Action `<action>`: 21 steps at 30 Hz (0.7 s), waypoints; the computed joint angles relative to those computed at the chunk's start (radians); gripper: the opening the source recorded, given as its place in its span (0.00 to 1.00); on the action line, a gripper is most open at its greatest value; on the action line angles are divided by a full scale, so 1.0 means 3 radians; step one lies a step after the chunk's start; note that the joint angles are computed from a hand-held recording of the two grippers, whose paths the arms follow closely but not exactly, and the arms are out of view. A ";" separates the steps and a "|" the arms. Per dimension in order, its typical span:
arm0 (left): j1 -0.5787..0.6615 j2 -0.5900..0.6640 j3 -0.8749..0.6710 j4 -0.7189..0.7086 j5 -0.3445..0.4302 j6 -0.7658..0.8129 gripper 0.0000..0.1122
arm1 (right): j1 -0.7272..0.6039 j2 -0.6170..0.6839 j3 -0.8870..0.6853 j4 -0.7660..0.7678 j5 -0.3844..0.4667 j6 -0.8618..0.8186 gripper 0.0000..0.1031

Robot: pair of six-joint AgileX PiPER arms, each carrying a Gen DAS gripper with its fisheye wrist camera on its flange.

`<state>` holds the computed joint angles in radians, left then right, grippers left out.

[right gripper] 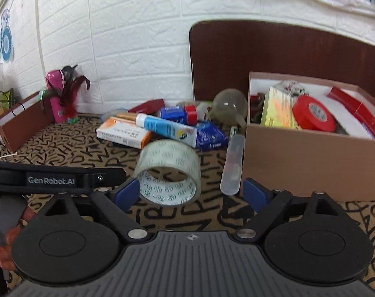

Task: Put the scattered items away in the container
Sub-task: 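Reach the left tool to the clear packing-tape roll and grasp its rim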

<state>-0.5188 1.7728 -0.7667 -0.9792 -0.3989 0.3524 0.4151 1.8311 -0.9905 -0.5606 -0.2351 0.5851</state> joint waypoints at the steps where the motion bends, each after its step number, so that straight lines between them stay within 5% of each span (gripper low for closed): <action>1: 0.0001 0.0058 -0.0037 -0.0012 0.0002 0.0041 0.58 | 0.0006 0.0045 -0.0041 0.0021 0.0039 -0.0012 0.82; 6: 0.0088 0.0295 -0.0238 0.0215 0.0092 -0.0071 0.45 | -0.0032 0.0324 -0.0315 -0.0573 0.0192 0.0629 0.64; 8: 0.0147 0.0366 -0.0311 0.0377 0.0130 -0.0209 0.26 | -0.0046 0.0441 -0.0442 -0.1005 0.0211 0.1055 0.59; 11: 0.0235 0.0447 -0.0423 0.0524 0.0183 -0.0350 0.15 | -0.0059 0.0587 -0.0621 -0.1542 0.0176 0.1581 0.48; 16: 0.0417 0.0554 -0.0611 0.0894 0.0231 -0.0728 0.15 | -0.0056 0.0778 -0.0940 -0.2045 0.0062 0.2022 0.37; 19: 0.0534 0.0633 -0.0753 0.1155 0.0310 -0.0992 0.33 | -0.0015 0.0915 -0.1180 -0.2146 0.0133 0.2147 0.36; 21: 0.0565 0.0688 -0.0846 0.1091 0.0320 -0.0908 0.34 | -0.0026 0.1009 -0.1335 -0.2324 0.0125 0.2411 0.36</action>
